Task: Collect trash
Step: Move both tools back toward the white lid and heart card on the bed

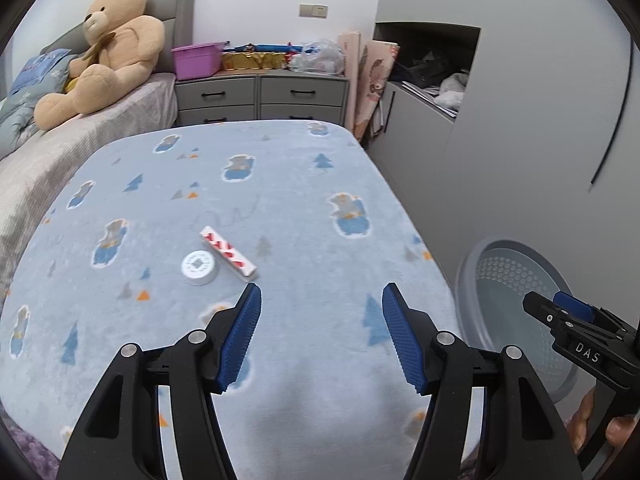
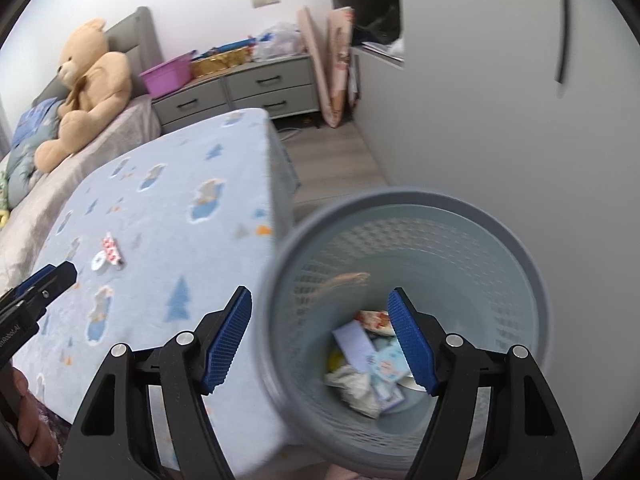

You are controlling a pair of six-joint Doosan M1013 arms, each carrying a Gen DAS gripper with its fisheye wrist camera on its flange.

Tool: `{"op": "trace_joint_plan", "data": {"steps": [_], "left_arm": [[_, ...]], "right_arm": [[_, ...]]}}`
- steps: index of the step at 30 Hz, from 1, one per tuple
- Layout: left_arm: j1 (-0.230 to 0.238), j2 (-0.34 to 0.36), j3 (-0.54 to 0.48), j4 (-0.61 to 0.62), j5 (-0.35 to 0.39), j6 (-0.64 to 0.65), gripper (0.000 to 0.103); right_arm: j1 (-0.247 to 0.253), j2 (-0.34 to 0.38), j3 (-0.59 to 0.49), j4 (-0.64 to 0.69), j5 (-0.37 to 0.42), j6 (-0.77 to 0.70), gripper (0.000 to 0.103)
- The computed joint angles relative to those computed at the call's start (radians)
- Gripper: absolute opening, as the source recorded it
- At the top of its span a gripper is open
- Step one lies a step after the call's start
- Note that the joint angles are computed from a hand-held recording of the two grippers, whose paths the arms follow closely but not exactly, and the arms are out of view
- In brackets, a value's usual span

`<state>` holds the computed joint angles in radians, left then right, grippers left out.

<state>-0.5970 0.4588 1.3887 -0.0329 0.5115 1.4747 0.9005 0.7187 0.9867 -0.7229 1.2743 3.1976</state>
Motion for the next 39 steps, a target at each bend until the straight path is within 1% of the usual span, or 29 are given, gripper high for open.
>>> {"op": "trace_joint_plan", "data": {"steps": [11,17,22,29,32,38,39], "left_arm": [[0.060,-0.010,0.013,0.082,0.005,-0.106,0.061],[0.084,-0.004,0.010,0.118,0.012,-0.154,0.061],[0.100,0.003,0.006,0.128,0.017,-0.178,0.061],[0.114,0.020,-0.006,0.133,0.030,-0.197,0.061],[0.119,0.028,-0.011,0.147,0.033,-0.214,0.061],[0.128,0.047,-0.027,0.170,0.046,-0.244,0.061],[0.129,0.050,-0.029,0.177,0.049,-0.251,0.061]], "right_arm": [[-0.016,0.123,-0.228,0.031,-0.025,-0.173,0.069],[-0.026,0.192,-0.352,0.067,-0.020,-0.265,0.069],[-0.033,0.237,-0.431,0.096,-0.011,-0.318,0.069],[-0.045,0.314,-0.570,0.145,0.026,-0.414,0.069],[-0.049,0.336,-0.610,0.159,0.035,-0.443,0.069],[-0.060,0.407,-0.738,0.197,0.077,-0.520,0.069],[-0.062,0.427,-0.775,0.206,0.093,-0.538,0.069]]}}
